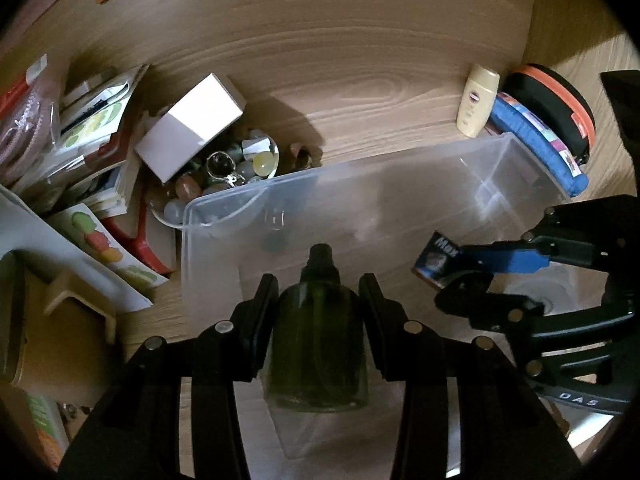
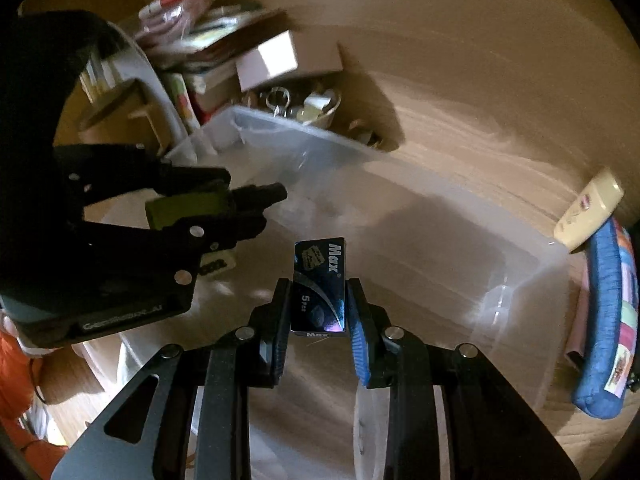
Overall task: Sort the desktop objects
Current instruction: 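Carry the bottle and Max box over the bin and release them inside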
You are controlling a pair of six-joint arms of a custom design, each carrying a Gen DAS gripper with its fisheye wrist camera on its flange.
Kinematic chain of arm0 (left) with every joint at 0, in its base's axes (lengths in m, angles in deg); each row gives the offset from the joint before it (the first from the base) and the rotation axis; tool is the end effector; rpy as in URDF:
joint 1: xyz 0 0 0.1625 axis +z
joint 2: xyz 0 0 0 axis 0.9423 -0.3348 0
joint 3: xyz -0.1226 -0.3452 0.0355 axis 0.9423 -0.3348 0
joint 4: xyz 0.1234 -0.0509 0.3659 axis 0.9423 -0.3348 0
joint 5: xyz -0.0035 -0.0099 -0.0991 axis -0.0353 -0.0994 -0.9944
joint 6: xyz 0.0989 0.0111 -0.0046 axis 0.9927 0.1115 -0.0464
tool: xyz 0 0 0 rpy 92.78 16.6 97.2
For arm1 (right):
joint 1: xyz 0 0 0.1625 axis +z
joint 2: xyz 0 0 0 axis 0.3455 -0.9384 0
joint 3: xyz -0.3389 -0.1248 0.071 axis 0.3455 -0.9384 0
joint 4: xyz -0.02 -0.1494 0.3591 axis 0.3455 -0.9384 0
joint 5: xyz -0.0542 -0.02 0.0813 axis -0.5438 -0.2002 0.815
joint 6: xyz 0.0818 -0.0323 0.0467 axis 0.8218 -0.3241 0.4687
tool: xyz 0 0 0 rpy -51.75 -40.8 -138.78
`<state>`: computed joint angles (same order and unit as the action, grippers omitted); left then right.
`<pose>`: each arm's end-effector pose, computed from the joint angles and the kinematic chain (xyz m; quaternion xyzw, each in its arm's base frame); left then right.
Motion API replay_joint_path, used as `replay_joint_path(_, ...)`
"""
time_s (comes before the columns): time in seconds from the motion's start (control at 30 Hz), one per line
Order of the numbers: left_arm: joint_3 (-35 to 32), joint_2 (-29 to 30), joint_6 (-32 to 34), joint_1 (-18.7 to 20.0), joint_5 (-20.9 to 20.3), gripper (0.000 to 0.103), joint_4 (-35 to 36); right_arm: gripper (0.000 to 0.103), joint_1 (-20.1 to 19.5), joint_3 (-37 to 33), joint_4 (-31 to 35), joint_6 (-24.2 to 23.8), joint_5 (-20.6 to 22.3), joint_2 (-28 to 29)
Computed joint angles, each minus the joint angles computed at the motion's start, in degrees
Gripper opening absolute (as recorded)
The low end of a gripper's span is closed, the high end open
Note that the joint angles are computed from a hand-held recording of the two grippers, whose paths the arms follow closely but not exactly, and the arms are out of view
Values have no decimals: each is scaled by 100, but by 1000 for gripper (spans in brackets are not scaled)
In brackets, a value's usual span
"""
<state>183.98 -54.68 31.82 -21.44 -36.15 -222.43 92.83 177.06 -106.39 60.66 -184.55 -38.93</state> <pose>-0.2410 -0.5513 0.1739 0.4793 0.8409 -0.1188 0.2216 0.2764 -0.4746 0.0994 0.1935 -0.9014 0.2239 0.3160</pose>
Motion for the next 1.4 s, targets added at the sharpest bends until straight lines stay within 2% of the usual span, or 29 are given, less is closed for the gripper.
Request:
replay_joint_path(0.23, 24, 14, 107, -9, 35, 45, -2, 25, -46, -68, 394, 106, -68, -14)
replay_joint_path(0.4, 43, 19, 161, 1, -1, 54, -29, 25, -39, -100, 605, 175, -127, -44)
replay_joint_path(0.63, 36, 0, 98, 24, -58, 56, -49, 26, -14, 134, 332, 166, -70, -197)
replay_joint_path(0.73, 44, -73, 45, 31, -112, 59, -49, 37, 30, 316, 127, 143, -28, -353)
replay_joint_path(0.8, 67, -156, 3, 19, -140, 69, -122, 47, 90, 435, -98, 103, -81, -433)
replay_joint_path(1.07, 273, -593, -134, -113, 9, 69, -311, 61, 464, 502, -685, 21, -512, -421)
replay_joint_path(1.27, 623, -1095, -168, -300, 316, 71, -518, 62, 856, 472, -966, 0, -852, -363)
replay_joint_path(1.33, 772, -1299, -152, -382, 406, 78, -590, 62, 1028, 505, -996, 65, -936, -396)
replay_joint_path(1.37, 849, -1378, -133, -422, 440, 87, -682, 62, 1085, 489, -1019, 74, -967, -376)
replay_joint_path(1.4, 947, -1479, -89, -459, 471, 92, -800, 63, 1185, 542, -1060, 89, -1013, -415)
